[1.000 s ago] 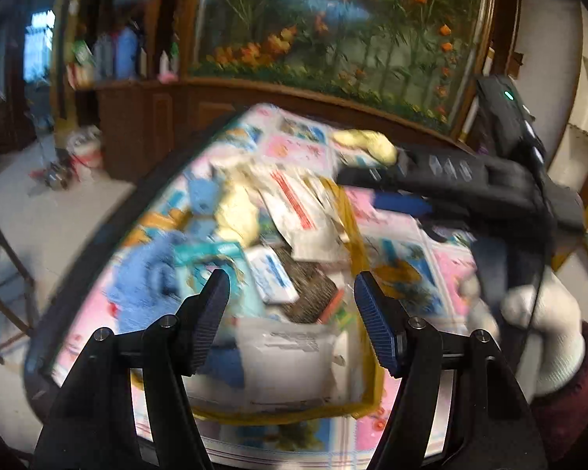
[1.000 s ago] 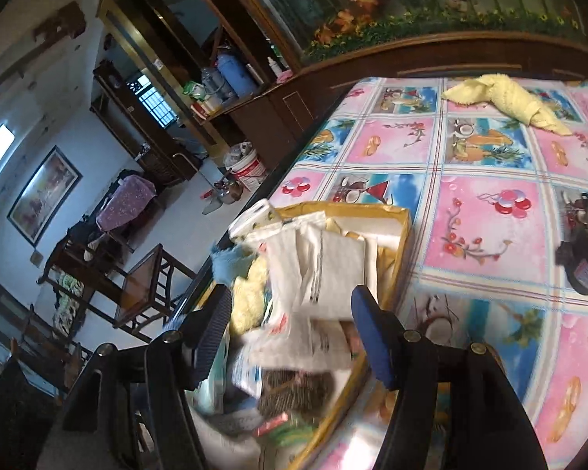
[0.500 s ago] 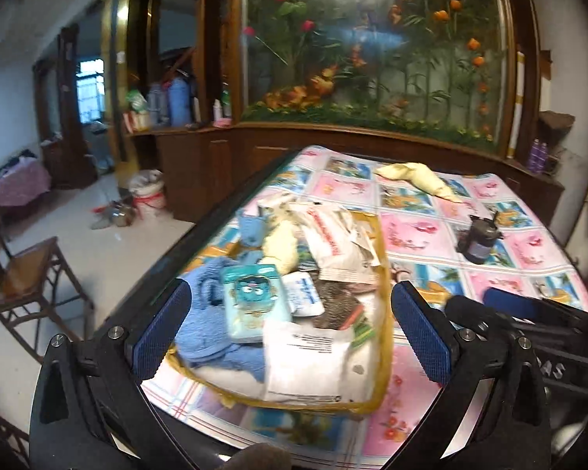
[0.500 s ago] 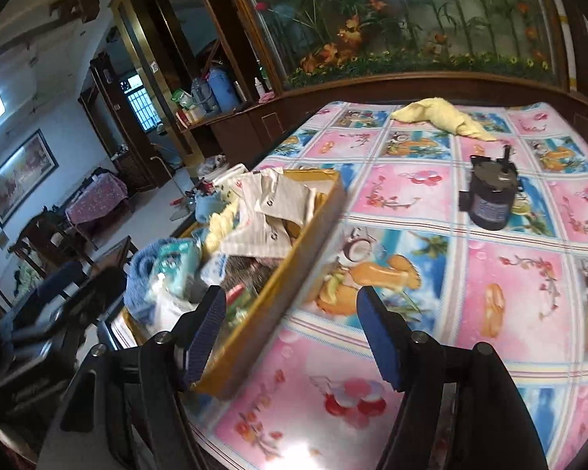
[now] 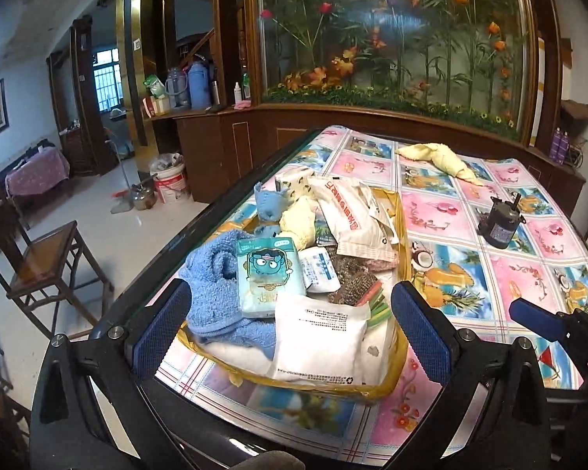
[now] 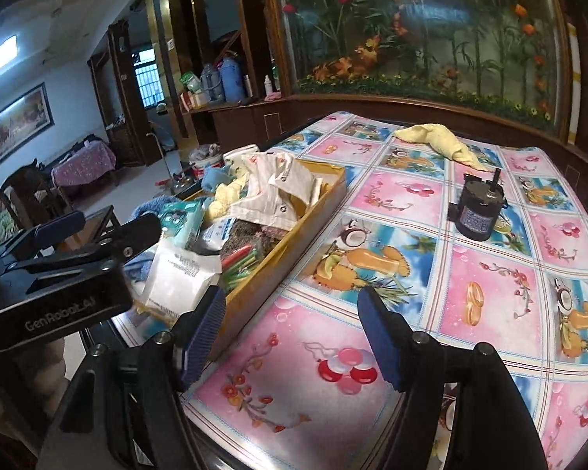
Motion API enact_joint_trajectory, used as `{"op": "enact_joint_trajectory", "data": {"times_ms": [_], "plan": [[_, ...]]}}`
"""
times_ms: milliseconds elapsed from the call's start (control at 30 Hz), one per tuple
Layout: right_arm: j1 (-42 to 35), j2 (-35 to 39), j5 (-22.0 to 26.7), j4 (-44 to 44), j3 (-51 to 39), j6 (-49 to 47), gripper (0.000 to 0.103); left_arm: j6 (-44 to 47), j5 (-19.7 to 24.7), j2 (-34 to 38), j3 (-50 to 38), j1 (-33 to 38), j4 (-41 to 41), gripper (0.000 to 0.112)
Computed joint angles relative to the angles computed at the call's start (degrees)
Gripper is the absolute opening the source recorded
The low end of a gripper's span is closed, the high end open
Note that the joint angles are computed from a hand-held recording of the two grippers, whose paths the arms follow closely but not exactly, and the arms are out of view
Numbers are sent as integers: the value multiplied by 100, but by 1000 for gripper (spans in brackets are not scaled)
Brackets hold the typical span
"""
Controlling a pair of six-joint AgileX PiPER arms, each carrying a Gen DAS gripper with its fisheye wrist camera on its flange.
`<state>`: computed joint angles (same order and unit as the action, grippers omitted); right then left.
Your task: Organize soft objects
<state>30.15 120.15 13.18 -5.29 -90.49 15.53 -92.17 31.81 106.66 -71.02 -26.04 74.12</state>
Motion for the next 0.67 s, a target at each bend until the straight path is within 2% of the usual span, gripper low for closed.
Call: {"op": "enact_joint_trajectory", "data": {"times_ms": [100,500,667], "plan": [[93,71,76,-235,-91,125,70,122,-39,25,-25,43,-127,103],[330,329,420,-223,-488,-91,70,470,-188,128,-79,238,-533,103],[311,360,443,208,-536,-460,70,1343,-200,209,-270,356,-1395,103]]}}
